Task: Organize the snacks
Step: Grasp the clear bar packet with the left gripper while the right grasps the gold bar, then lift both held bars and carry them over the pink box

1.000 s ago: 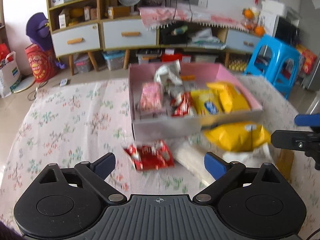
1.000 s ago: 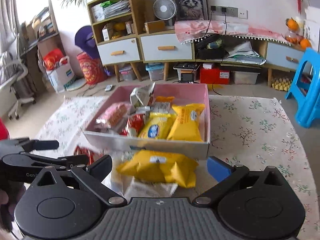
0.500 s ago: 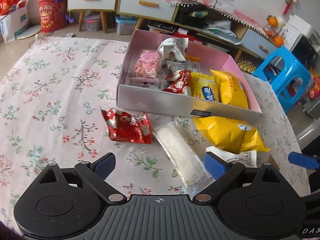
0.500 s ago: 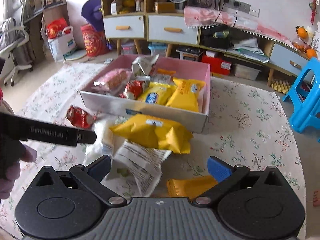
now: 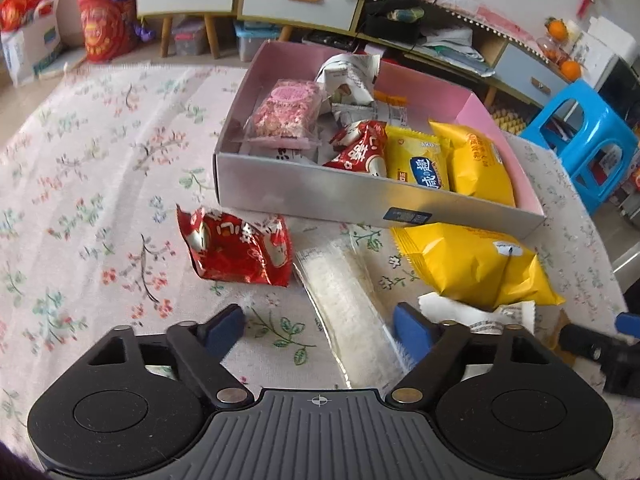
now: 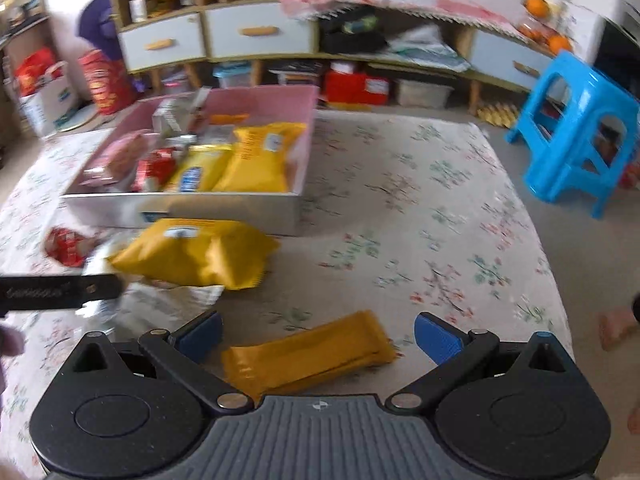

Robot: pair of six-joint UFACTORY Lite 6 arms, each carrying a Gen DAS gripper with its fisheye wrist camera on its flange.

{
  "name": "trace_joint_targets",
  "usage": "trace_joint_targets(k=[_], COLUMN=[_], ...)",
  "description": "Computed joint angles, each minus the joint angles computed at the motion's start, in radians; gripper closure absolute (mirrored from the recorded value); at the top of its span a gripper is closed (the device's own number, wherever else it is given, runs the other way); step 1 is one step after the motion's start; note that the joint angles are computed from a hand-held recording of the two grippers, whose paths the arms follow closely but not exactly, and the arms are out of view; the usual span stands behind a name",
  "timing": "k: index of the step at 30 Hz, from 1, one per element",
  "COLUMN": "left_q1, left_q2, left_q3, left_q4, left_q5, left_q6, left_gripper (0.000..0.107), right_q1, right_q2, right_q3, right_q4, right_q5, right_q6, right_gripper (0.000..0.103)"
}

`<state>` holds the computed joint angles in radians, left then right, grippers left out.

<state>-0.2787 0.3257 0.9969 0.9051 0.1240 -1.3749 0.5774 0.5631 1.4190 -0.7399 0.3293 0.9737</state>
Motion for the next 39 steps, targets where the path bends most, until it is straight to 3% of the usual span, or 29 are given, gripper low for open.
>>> trace_joint_targets(k=[7,11,17,21,24,28,39], left_q1=[0.006,0.023,0.021,0.016,0.02,0.035,0.086], left_q2=[-0.026,-0.037,-0.043,-0.05,-0.056,-0.058,-0.074], left_q3=[-0.011,-0.017,-0.025,-0.035,-0.042,-0.04,-0.041], left_q4=[-0.135,-0.338,-0.424,-0.436,-0.487,-0.617,-1.144], left_q5=[0.032,0.024,0.016,0.01,0.006,0.005,0.026], left_q6=[0.201,0.419,0.513,0.532,0.591,0.726,1.242], left_gripper=[0.071,0.075,0.079,0.081,0.082,0.083,0.087], right_q1=[-0.049,-0.061,-0.07,-0.049,-0.014,0.024,0.003], right_q2=[0.044,0.061,0.101,0.152,0.19,0.228,0.192], right_q3=[0.059,0.091,0.149,0.211,0.262,0.319,0.293], right_q4=[0.189,0.346,0.561,0.522,0.396,0.288,0.366], right_q5=[0.074,0.097,0.109,0.14,0.174,0.224,0.179], right_q6=[-0.077,-0.181,-0.306,-0.223,-0.116,-0.068,-0.134], right_gripper=[0.015,0.021,0.033,0.037,0.05,0.079,0.082])
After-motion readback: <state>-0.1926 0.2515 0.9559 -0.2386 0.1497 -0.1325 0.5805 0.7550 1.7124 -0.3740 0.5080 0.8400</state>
